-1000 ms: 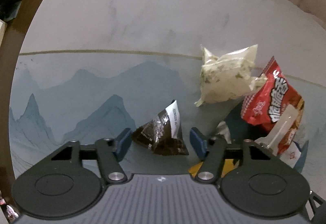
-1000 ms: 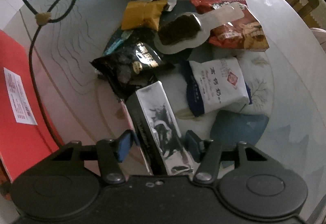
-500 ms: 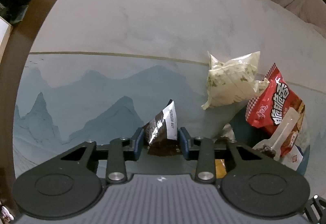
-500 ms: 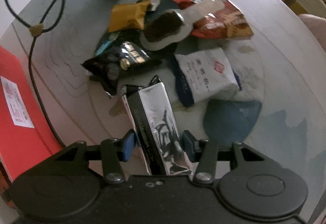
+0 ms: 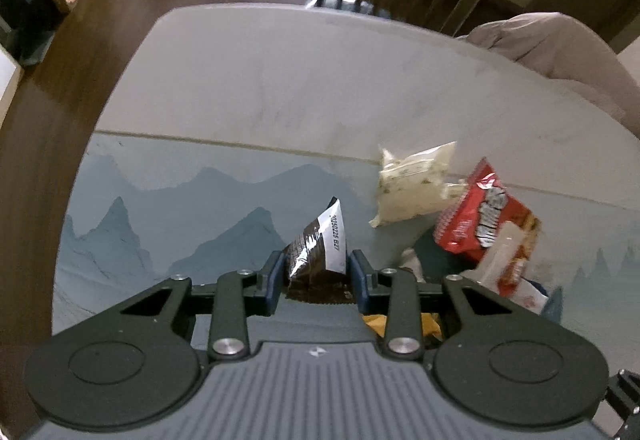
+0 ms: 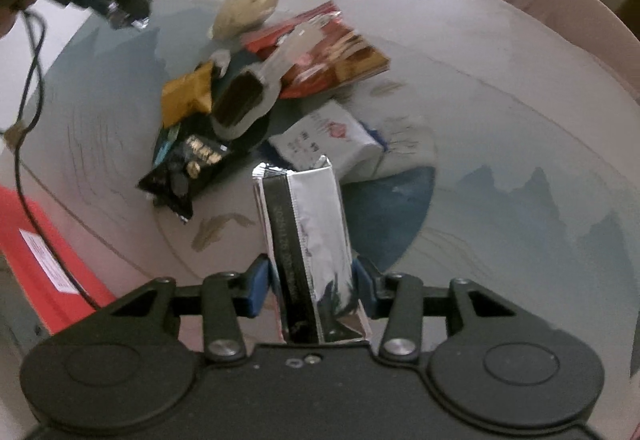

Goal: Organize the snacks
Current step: 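Grasp the dark triangular packet with the left tool while the right tool grasps the silver foil bar, then carry the dark packet and silver foil bar into the box and open both tools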

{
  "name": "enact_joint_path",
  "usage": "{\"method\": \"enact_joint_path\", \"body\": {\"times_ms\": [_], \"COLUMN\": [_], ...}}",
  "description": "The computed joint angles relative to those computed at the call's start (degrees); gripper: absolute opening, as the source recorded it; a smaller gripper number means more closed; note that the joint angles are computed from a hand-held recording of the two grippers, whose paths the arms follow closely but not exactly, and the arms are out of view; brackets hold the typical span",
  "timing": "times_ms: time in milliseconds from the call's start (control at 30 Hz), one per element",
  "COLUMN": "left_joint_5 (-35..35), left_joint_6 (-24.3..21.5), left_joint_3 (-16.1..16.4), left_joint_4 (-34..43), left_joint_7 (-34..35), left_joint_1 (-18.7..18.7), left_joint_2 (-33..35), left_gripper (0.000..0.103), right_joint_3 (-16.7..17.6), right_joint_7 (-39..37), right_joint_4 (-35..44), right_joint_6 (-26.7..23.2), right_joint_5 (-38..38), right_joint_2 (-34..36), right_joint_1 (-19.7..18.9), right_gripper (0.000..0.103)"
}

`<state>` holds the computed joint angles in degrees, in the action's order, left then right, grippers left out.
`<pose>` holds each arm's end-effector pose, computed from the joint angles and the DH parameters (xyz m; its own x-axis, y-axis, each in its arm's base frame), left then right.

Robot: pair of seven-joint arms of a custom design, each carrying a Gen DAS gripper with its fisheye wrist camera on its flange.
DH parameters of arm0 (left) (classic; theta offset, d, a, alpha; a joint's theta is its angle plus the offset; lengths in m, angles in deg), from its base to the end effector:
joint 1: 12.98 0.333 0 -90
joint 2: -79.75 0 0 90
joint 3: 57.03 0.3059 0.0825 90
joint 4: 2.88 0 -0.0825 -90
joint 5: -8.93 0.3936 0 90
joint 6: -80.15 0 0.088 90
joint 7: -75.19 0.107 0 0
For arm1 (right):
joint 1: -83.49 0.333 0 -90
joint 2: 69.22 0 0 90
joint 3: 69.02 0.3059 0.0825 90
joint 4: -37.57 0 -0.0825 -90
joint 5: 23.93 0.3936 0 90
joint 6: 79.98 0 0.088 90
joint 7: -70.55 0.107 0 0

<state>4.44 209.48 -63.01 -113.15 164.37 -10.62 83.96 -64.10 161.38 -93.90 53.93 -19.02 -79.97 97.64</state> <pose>0.6083 -0.0394 0.4635 -0.0164 -0.9965 0.0825 -0.9674 -0.0050 -0.2534 0.4857 0.1703 0.4343 0.2694 -0.9611 -0.0609 -0.9417 -0.2497 -0.2254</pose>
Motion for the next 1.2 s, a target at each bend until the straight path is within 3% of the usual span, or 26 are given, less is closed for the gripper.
{"method": "enact_joint_path", "body": {"times_ms": [467,700,1200], "left_joint_5": [-7.08,-6.0,-5.72], "left_joint_6": [-1.87,-2.79,-11.69], "left_joint_3": [3.06,5.3,10.72], "left_joint_4": [-7.76,-14.94,-27.39], "left_joint_7": [9.53,13.32,19.97], "left_joint_1": [-1.31,-2.73,-5.06], "left_joint_2": [-15.36,-25.46,-44.5], "left_gripper": [0.034,0.034,0.034], "right_joint_3": [2.85,5.08,8.89], "right_joint_7": [10.3,14.14,21.15], "right_joint_4": [-2.19,-2.96,-5.54], "right_joint_6": [-0.9,-2.13,-3.3], "right_joint_5": [0.35,0.22,3.46], "right_joint_2": [-12.04,-16.76,-22.91], "right_joint_1": [0.54,1.95,7.42], "right_gripper": [0.044,0.044,0.044]}}
